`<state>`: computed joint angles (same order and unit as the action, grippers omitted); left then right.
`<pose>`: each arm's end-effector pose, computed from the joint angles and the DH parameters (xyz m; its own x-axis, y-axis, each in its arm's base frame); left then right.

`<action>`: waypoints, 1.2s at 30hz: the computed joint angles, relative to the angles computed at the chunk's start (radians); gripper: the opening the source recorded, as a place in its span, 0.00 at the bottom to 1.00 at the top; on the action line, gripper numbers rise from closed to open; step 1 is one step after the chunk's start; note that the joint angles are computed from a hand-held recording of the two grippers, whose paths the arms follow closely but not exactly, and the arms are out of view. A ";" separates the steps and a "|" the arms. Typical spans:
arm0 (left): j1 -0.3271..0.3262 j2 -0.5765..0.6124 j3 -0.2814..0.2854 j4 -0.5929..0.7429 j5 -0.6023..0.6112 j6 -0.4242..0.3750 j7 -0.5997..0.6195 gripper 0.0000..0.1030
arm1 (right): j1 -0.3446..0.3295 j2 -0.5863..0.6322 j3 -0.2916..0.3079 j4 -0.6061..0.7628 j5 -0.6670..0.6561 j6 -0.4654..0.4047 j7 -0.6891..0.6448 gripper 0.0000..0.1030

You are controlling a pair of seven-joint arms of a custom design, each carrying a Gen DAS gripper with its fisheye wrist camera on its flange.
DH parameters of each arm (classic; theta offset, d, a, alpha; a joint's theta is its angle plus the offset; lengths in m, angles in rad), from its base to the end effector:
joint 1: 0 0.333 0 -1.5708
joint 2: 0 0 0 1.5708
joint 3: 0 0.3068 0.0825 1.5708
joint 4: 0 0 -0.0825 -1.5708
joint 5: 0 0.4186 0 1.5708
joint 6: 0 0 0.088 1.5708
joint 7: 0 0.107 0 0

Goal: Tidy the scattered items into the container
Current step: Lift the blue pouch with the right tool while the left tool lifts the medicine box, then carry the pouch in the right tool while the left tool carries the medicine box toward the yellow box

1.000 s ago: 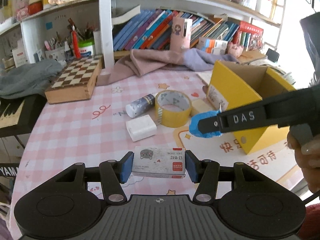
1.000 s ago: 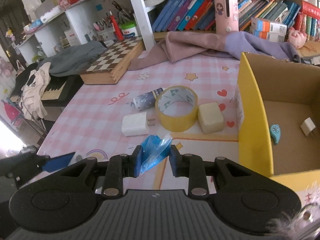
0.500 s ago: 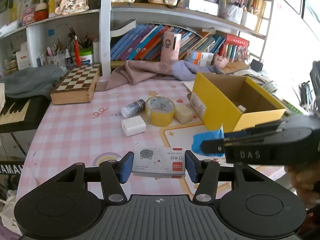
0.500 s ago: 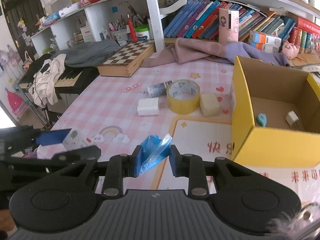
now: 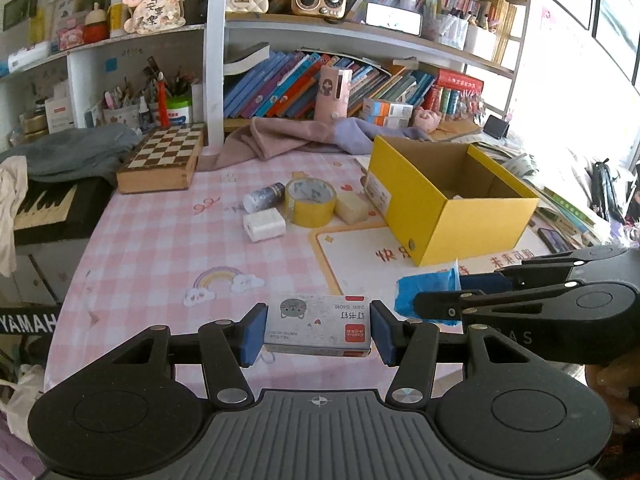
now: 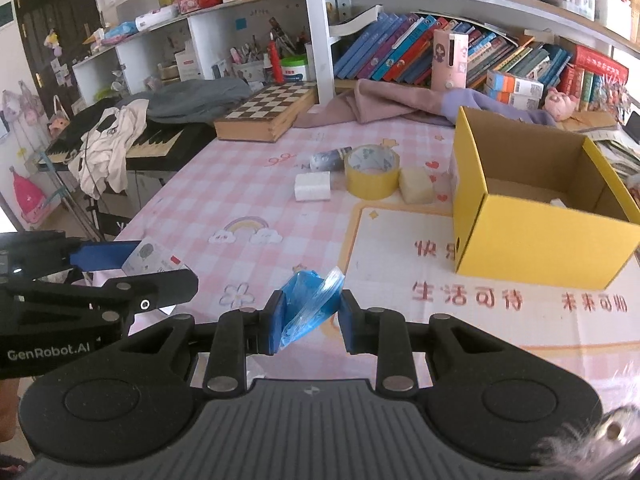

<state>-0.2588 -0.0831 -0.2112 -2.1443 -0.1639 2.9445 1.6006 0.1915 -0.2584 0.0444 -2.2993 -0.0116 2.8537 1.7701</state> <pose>0.5415 -0.2662 0.5196 -0.3970 -0.9119 0.1038 -0.6165 0.1812 -0.7662 0.5345 0.1305 0.5248 0.1011 -0.9873 -0.1225 -0.6982 0.0173 -0.7157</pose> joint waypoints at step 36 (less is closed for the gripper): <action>-0.134 -0.032 0.016 -0.012 -0.372 -0.127 0.455 0.51 | -0.126 -0.329 0.116 -0.265 -0.224 -0.164 0.423 0.26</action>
